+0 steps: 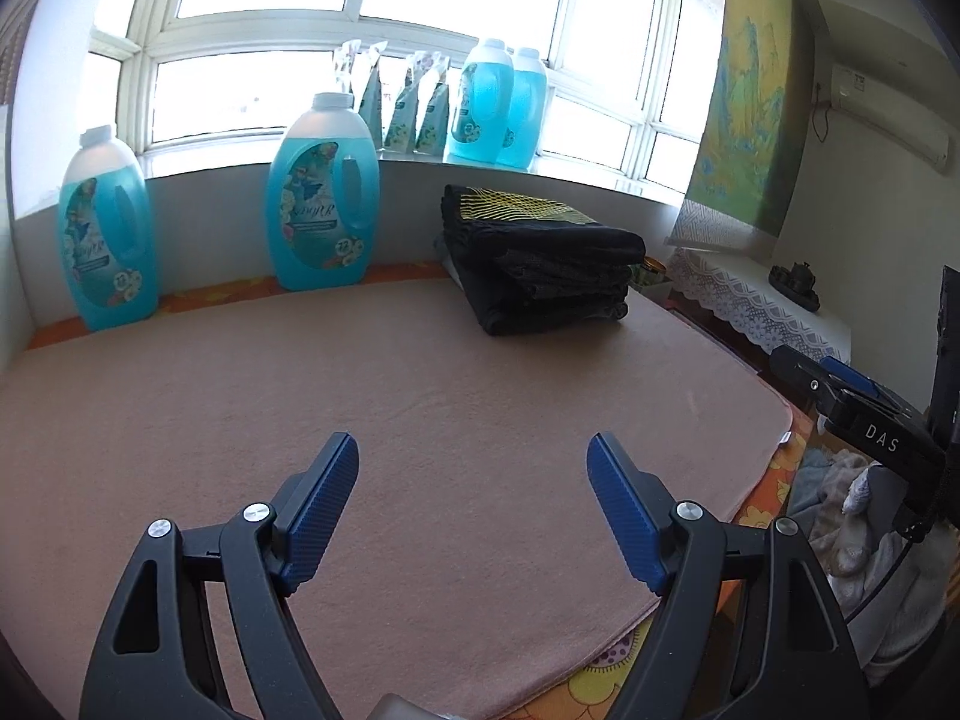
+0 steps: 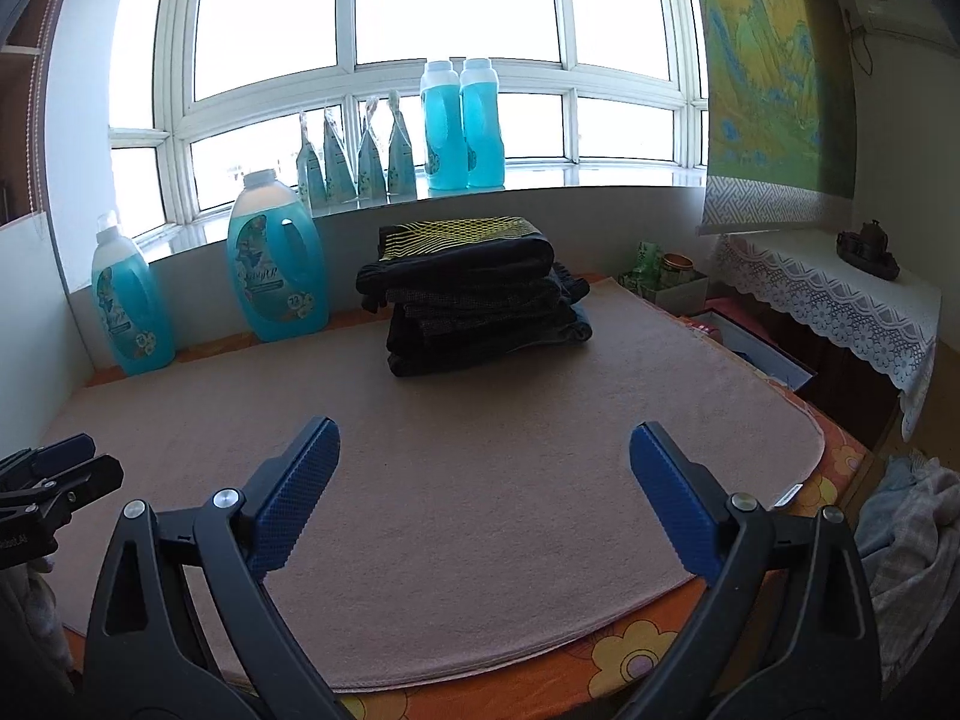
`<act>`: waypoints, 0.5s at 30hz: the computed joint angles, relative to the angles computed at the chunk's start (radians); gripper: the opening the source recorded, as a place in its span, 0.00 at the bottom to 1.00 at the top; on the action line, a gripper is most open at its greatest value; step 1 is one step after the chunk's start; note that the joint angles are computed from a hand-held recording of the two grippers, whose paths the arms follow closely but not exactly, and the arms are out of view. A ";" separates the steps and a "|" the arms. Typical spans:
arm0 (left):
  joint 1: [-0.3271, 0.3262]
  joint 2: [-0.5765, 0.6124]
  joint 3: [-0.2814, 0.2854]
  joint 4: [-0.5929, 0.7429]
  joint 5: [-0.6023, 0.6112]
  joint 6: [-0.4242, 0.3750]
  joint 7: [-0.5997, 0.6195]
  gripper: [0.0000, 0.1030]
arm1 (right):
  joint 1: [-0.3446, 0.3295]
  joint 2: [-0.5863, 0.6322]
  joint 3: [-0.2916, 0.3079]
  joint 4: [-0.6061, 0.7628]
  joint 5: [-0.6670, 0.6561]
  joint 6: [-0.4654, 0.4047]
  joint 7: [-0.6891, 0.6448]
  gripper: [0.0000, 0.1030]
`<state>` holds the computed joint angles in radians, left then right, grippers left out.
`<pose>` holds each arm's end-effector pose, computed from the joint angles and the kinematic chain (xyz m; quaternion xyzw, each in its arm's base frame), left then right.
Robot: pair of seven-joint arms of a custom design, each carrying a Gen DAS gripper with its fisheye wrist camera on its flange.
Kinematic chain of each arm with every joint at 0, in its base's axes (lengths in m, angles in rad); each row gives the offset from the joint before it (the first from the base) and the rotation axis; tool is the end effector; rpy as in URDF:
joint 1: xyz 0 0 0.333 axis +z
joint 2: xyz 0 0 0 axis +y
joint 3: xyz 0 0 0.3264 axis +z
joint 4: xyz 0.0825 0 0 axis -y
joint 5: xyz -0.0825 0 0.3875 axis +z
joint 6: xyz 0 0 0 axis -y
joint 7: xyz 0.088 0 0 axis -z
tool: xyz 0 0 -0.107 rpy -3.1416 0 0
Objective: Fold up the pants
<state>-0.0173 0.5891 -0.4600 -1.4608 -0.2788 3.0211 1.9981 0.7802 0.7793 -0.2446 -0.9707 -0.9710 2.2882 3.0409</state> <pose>0.7230 -0.2458 0.4905 -0.4646 0.7289 -0.4611 0.2006 0.6646 0.4700 0.4955 -0.4858 0.6861 -0.4219 0.3395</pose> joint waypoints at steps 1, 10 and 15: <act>-0.007 -0.007 0.012 -0.010 0.003 0.010 -0.008 0.76 | 0.004 0.003 -0.002 0.003 -0.001 -0.011 -0.002 0.96; -0.021 -0.041 0.049 -0.057 0.039 0.039 -0.068 0.77 | 0.001 -0.005 0.003 -0.019 -0.003 -0.002 0.023 0.96; -0.025 -0.050 0.059 -0.071 0.057 0.039 -0.096 0.77 | 0.000 -0.002 0.003 -0.016 -0.004 0.004 0.022 0.96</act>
